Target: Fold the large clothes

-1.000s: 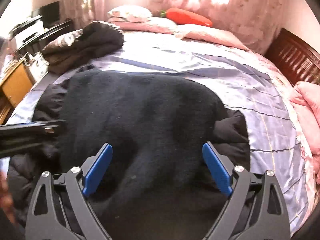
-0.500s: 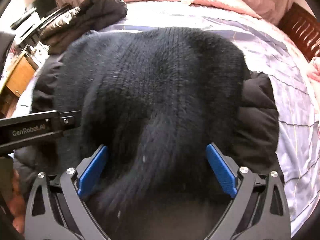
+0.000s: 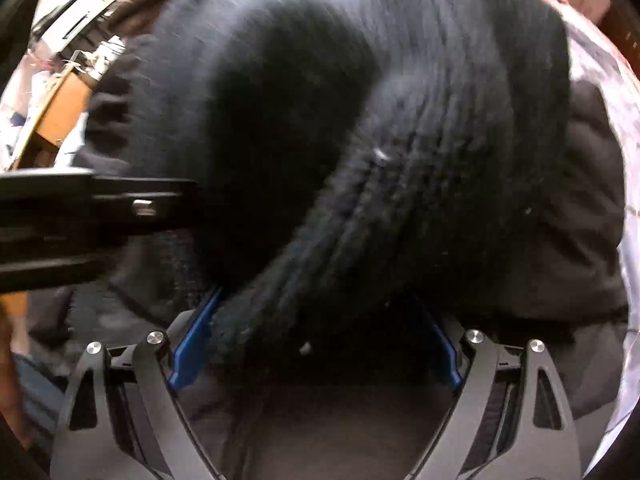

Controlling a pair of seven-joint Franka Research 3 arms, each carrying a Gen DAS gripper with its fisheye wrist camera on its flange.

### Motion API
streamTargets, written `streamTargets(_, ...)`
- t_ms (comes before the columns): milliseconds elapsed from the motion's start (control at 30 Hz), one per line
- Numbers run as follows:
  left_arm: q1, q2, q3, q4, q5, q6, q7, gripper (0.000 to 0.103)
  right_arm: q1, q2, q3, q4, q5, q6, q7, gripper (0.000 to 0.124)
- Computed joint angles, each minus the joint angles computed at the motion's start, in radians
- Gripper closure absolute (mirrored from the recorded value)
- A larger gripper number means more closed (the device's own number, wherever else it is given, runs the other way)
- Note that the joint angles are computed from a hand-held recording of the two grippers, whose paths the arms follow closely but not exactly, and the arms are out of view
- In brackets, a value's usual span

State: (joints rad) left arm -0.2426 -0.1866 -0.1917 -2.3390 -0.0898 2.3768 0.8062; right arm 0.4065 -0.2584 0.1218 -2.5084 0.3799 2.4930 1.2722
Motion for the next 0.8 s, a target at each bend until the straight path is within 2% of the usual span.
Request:
streamTargets(100, 0.003, -0.024, 0.004, -0.015, 0.001, 0.007, -0.001, 0.028, 0.001, -0.015, -0.023, 0.033, 0.037, -0.075, -0.019, 0.034)
streamTargets(167, 0.019, -0.052, -0.003, -0.027, 0.054, 0.008, -0.045, 0.023, -0.005, -0.05, -0.026, 0.037, 0.047, -0.077, -0.03, 0.034)
streamTargets(233, 0.042, -0.07, -0.014, -0.029, 0.134, -0.023, -0.105, 0.022, -0.02, -0.099, 0.0, 0.008, 0.008, 0.012, -0.021, 0.035)
streamTargets(267, 0.052, -0.076, -0.018, -0.027, 0.172, -0.043, -0.135, 0.021, -0.064, -0.122, 0.054, -0.015, -0.061, 0.084, 0.026, 0.035)
streamTargets(300, 0.055, -0.08, -0.014, -0.027, 0.185, -0.054, -0.147, 0.021, -0.09, -0.135, 0.08, -0.032, -0.15, 0.138, 0.091, 0.035)
streamTargets(333, 0.057, -0.087, -0.003, -0.03, 0.182, -0.056, -0.146, 0.02, -0.088, -0.135, 0.072, -0.032, -0.169, 0.147, 0.106, 0.035)
streamTargets(400, 0.066, -0.107, 0.02, -0.043, 0.169, -0.045, -0.141, 0.016, -0.03, -0.123, -0.027, 0.009, -0.053, 0.084, 0.052, 0.034)
streamTargets(467, 0.082, -0.132, 0.054, -0.054, 0.142, -0.012, -0.125, 0.008, -0.023, -0.109, -0.088, 0.051, 0.05, 0.043, 0.019, 0.034)
streamTargets(567, 0.088, -0.148, 0.138, -0.065, 0.02, 0.135, -0.022, 0.002, -0.081, -0.059, -0.102, 0.128, 0.114, 0.0, 0.054, 0.027)
streamTargets(667, 0.107, -0.068, 0.153, 0.01, -0.042, 0.185, 0.049, 0.002, -0.099, 0.045, -0.162, 0.264, 0.252, -0.099, 0.032, 0.026)
streamTargets(733, 0.119, -0.008, 0.154, 0.055, -0.086, 0.224, 0.092, 0.002, -0.124, 0.129, -0.165, 0.36, 0.315, -0.133, 0.014, 0.026)
streamTargets(800, 0.117, 0.047, 0.17, 0.091, -0.198, 0.234, 0.192, 0.002, -0.156, 0.224, -0.158, 0.472, 0.334, -0.172, 0.013, 0.025)
